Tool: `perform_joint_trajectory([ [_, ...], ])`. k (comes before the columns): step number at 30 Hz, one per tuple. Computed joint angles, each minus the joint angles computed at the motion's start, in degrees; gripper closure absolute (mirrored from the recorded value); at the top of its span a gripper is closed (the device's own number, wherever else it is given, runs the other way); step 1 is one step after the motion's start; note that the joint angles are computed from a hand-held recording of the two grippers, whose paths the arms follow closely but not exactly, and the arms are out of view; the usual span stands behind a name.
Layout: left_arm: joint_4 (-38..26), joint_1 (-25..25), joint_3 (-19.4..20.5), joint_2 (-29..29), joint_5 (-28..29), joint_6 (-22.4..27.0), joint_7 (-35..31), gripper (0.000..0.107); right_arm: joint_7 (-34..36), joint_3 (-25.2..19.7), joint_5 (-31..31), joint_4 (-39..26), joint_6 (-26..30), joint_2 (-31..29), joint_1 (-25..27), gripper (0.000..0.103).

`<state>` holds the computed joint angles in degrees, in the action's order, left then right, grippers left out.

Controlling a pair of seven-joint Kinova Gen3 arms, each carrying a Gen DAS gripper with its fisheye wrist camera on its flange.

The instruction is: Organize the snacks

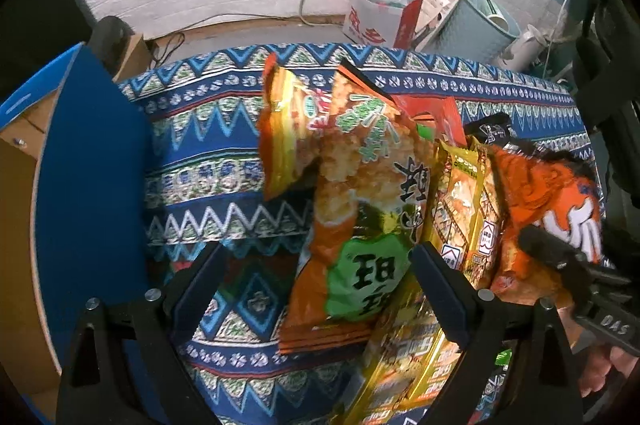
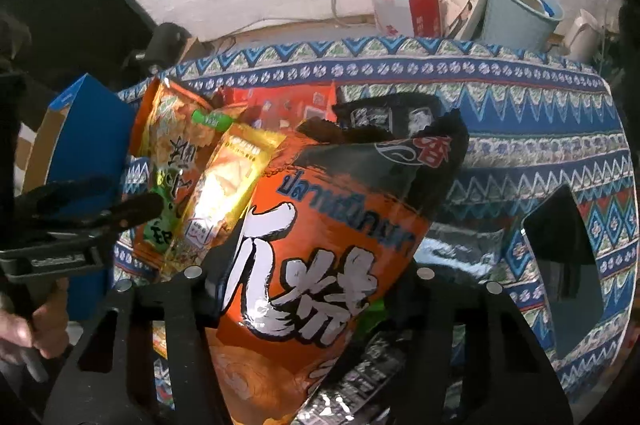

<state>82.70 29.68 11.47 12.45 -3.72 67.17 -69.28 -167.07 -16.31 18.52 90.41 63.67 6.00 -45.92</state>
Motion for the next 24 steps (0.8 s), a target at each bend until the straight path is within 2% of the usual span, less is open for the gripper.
perform_joint_trajectory([
  [6,-1.5,2.4,0.2,2.7,-2.4,0.4,0.7,0.013,0.1,-0.3,2.9,0.5,1.2,-1.2,-0.1,0.046],
  [11,-1.9,2.7,-0.3,4.4,-2.1,-0.3,0.7,0.013,0.4,-0.7,3.9,1.6,0.5,-2.3,0.5,0.046],
  [14,-0.4,0.4,-0.5,4.2,2.6,-2.6,-1.5,0.027,1.3,-0.8,3.6,1.9,-0.2,-2.4,1.2,0.046],
  [16,0.1,-2.2,0.9,4.4,5.7,-3.2,-2.5,0.047,1.7,-0.9,3.8,2.1,-0.1,-2.4,1.4,0.046],
  [17,0.2,-2.1,0.5,4.3,5.8,-3.2,-2.9,0.048,1.6,-1.0,4.1,2.0,0.0,-2.3,1.3,0.046],
  [19,0.5,-0.6,-0.2,3.8,4.3,-3.8,-2.9,0.066,1.3,-1.1,5.1,2.1,0.2,-2.3,1.0,0.046],
  [22,0.8,0.5,0.0,2.9,2.9,-3.9,-3.1,0.073,1.1,-1.3,6.1,1.5,0.8,-2.0,0.6,0.046],
  [24,0.9,1.8,-0.1,2.2,0.6,-4.0,-2.2,0.075,1.0,-1.3,6.9,0.9,1.2,-1.8,0.2,0.046],
])
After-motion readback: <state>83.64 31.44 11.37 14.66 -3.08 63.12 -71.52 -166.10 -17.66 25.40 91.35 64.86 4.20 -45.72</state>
